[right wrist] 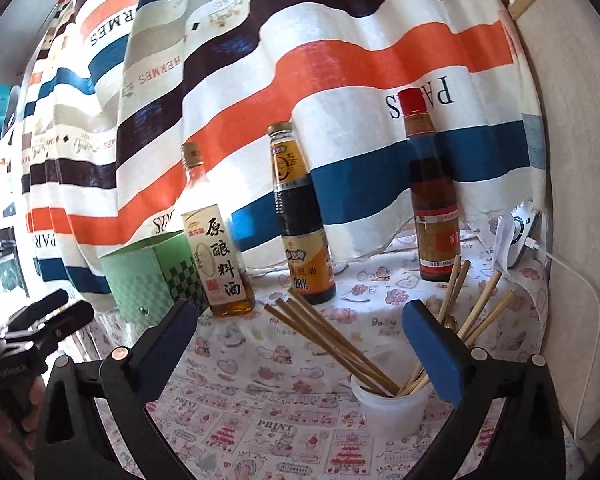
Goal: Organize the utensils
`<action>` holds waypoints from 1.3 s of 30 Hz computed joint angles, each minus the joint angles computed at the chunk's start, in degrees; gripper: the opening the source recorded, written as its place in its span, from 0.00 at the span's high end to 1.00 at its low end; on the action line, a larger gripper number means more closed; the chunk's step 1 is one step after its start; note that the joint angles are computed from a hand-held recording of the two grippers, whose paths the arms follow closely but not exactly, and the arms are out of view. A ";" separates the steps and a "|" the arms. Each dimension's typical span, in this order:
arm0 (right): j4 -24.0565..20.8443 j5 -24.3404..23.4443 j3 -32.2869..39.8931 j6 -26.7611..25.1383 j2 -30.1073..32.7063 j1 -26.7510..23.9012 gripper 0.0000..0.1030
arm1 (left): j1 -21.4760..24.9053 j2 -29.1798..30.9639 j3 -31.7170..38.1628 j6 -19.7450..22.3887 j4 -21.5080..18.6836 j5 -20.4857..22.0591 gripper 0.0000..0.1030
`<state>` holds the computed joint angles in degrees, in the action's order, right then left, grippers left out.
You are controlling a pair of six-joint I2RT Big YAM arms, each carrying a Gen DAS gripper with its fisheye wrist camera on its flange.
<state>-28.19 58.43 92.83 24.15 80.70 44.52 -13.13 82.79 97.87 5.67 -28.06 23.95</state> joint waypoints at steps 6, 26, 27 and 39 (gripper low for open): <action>-1.69 4.36 -0.41 2.71 1.34 3.53 0.00 | 4.14 -2.85 -5.90 -1.08 2.86 4.21 0.01; -14.87 8.70 -2.08 13.64 7.72 3.34 0.00 | 4.79 -4.01 -20.40 -4.53 13.30 -0.50 0.01; -16.30 8.95 -1.72 15.05 7.87 3.23 0.00 | 4.73 -3.88 -20.55 -4.17 13.47 -0.58 0.01; -24.45 10.29 1.29 21.16 9.54 2.99 0.00 | 2.63 -3.21 -20.21 1.47 11.15 -3.28 0.01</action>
<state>-52.63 68.72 94.12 45.31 90.24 47.51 -10.50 79.58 77.65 7.14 -16.92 20.67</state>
